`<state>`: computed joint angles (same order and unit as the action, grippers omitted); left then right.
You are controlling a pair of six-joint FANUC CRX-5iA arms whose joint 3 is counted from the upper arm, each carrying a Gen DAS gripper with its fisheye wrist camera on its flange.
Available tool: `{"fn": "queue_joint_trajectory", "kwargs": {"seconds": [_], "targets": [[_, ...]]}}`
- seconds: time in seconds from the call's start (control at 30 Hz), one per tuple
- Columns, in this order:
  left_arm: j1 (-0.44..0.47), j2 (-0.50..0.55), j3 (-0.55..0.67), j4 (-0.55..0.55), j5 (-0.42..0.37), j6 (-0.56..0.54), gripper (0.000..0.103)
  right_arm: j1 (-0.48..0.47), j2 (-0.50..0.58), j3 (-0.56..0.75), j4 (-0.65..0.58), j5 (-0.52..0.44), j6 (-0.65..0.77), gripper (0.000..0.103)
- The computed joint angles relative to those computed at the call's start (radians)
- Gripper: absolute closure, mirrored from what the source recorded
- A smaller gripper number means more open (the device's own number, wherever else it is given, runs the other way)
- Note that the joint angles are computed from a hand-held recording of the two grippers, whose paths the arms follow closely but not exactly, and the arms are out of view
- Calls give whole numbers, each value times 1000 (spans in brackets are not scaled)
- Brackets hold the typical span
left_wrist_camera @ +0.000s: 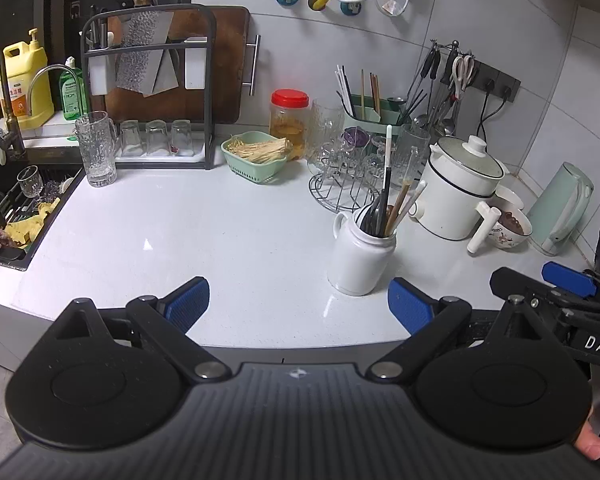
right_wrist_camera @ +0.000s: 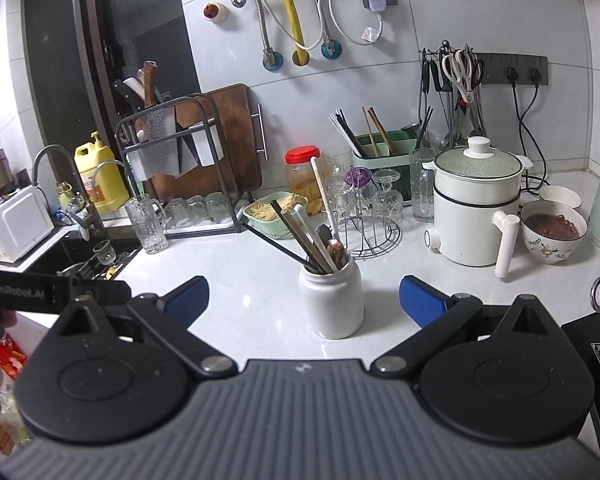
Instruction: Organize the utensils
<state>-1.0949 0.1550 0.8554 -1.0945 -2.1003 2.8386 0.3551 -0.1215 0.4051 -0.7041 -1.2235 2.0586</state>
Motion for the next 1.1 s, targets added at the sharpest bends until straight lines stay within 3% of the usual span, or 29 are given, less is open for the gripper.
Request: {"fn": "queue_joint_trajectory", "kwargs": {"seconds": [0.63,1.1], "targets": [[-41,-2,4,-40,-16,2,5,-3,-38,-47,13,45,-5,0],[-33,3,2,-7,-3,1,5,8,-52,-66,28,56,-6,0]]}}
